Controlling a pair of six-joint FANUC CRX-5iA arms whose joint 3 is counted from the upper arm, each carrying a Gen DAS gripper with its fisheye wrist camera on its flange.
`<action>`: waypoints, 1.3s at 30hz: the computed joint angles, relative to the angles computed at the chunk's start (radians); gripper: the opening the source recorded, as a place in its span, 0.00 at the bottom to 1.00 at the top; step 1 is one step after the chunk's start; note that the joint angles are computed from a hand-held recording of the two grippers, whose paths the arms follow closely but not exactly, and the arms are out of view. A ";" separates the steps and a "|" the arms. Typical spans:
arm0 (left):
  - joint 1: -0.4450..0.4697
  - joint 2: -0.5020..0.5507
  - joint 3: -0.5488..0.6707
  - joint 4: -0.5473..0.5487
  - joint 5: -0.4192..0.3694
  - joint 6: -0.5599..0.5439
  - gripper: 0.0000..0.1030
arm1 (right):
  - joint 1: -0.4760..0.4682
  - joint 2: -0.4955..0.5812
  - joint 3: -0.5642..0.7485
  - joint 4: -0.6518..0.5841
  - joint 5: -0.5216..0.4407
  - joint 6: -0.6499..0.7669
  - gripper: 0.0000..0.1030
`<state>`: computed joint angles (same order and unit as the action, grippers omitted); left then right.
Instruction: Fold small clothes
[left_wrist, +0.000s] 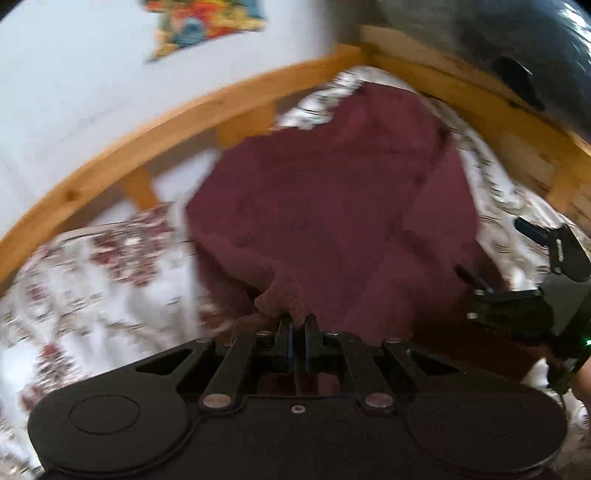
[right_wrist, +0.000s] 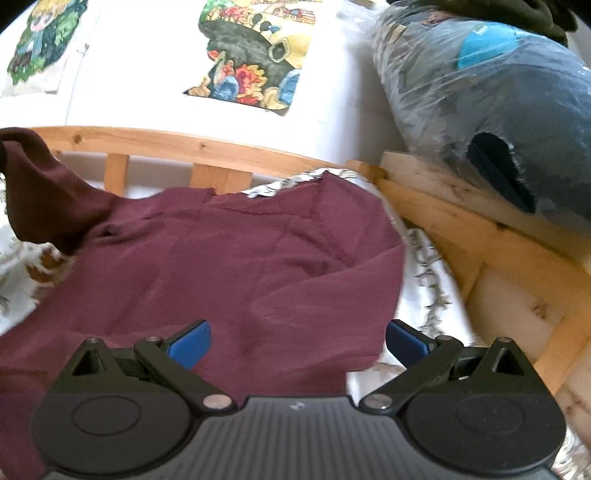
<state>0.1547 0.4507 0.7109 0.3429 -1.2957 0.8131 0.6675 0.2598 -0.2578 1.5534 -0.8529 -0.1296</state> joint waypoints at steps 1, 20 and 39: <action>-0.016 0.022 0.023 0.000 -0.017 0.009 0.05 | -0.004 -0.006 -0.004 -0.009 -0.007 -0.002 1.00; -0.095 0.144 0.020 0.093 0.024 0.022 0.57 | -0.041 -0.022 -0.026 -0.139 -0.035 -0.106 1.00; -0.017 0.208 0.077 -0.202 0.401 0.285 0.95 | 0.012 -0.024 -0.021 -0.209 0.314 -0.087 0.97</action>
